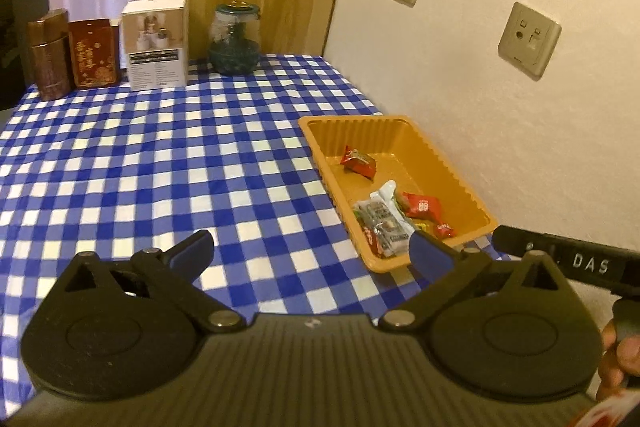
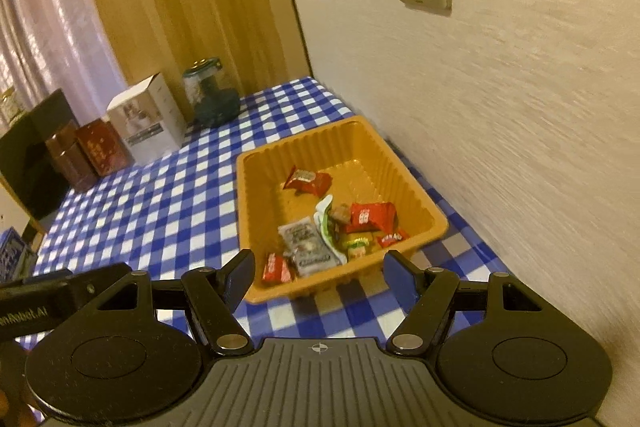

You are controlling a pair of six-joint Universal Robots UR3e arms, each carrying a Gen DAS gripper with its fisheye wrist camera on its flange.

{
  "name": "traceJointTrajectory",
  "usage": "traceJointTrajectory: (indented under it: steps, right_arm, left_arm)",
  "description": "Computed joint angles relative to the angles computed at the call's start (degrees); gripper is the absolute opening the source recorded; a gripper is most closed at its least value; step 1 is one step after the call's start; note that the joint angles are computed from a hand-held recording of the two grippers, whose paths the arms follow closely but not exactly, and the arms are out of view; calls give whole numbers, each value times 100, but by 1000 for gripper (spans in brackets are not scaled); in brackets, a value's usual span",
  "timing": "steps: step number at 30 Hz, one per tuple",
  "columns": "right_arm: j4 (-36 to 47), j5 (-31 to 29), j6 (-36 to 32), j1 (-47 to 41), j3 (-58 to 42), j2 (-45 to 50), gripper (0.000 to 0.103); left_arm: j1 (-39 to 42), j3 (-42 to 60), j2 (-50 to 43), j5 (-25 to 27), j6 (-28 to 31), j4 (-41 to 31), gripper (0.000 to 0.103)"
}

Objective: Organize snacks

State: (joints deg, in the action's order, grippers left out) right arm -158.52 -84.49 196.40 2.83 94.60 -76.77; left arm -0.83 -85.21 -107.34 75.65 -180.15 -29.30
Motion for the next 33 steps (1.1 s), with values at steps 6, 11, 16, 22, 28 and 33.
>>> traceJointTrajectory:
  steps: [6,11,16,22,28,33]
  right_arm:
    - [32,-173,-71,238,554,-540,71]
    - [84,-339,-64,452,922,-937,71]
    - [245,-419,12,624,1171,-1316,71]
    - [480,-585,139,882,1270,-1722,71]
    - [688,-803,193,1183,1314,-2039,71]
    - [804,-894,218,1388,1363,-2209,71]
  left_arm:
    - [94,-724,775,25,-58,-26,103]
    - [220,-1306,1357,-31,-162,-55,103]
    - [287,-1725,1913,53,-113,-311,103]
    - [421,-2189,2640,79,12,-537,103]
    - [561,-2514,3262,80,229,-743,103]
    - [631,-2684,3622,97,344,-909,103]
